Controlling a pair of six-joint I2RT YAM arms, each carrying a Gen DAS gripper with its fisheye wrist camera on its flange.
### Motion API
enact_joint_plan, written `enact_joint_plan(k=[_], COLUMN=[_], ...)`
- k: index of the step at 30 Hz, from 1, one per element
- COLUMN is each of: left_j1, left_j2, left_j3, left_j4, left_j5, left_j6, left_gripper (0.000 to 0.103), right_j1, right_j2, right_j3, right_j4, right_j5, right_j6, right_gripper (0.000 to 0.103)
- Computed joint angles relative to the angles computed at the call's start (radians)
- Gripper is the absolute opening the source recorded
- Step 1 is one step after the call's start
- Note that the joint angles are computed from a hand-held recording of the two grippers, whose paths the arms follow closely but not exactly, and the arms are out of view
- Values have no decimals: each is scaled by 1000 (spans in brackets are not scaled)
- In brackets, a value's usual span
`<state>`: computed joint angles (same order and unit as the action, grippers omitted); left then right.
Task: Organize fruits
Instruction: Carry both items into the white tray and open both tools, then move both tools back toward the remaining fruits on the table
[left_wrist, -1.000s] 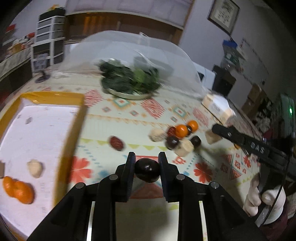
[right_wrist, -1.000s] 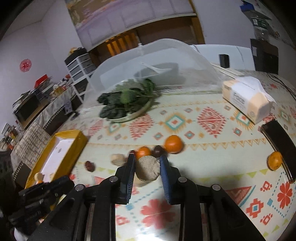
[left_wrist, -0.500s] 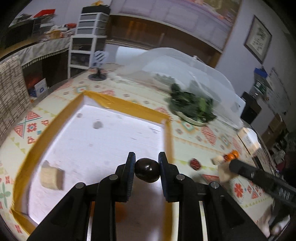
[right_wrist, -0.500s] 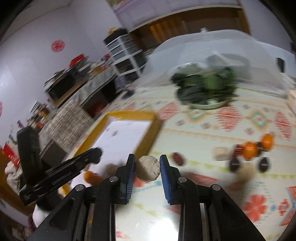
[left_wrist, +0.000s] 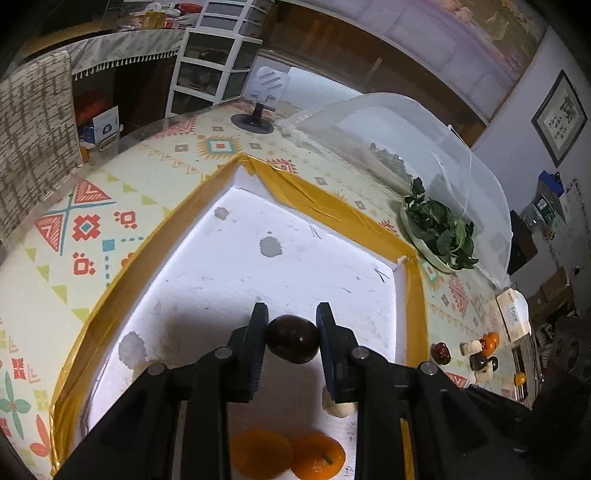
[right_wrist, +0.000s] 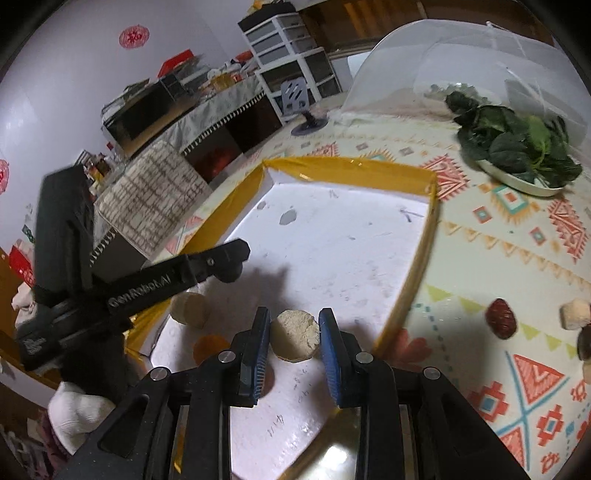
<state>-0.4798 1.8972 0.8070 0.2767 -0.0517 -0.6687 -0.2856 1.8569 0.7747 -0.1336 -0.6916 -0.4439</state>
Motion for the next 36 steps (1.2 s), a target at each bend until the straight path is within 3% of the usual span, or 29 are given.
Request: enact_joint_plan(k=[3,5,12,19,28,36], left_j1=[-1,-3,-23,-98,-242,-348], left_j2=[-1,-9,-51,-105,-90,2], left_j3=[-3,-12,-41,-32,68,209], left_j4=[1,10,20,-9,-86,-144], left_j5=[0,-12,-36,-85,-124,-115], left_j6=[-4,-10,-39,-63,-30,-16], left_gripper=[33,47,52,65,68,68], right_j1=[13,13,-53,-185,-454,-666], right_j2=[8,15,-25,-80,-9,161], right_j3=[-8,-8,-16,5,153,382], right_j4=[27,40,22,-69,-248,-340], right_j5=[19,19,-40,-107,-165,-148], right_j6=[6,14,-4,-72,-227,-257], right_gripper=[29,30,30,31,36,40])
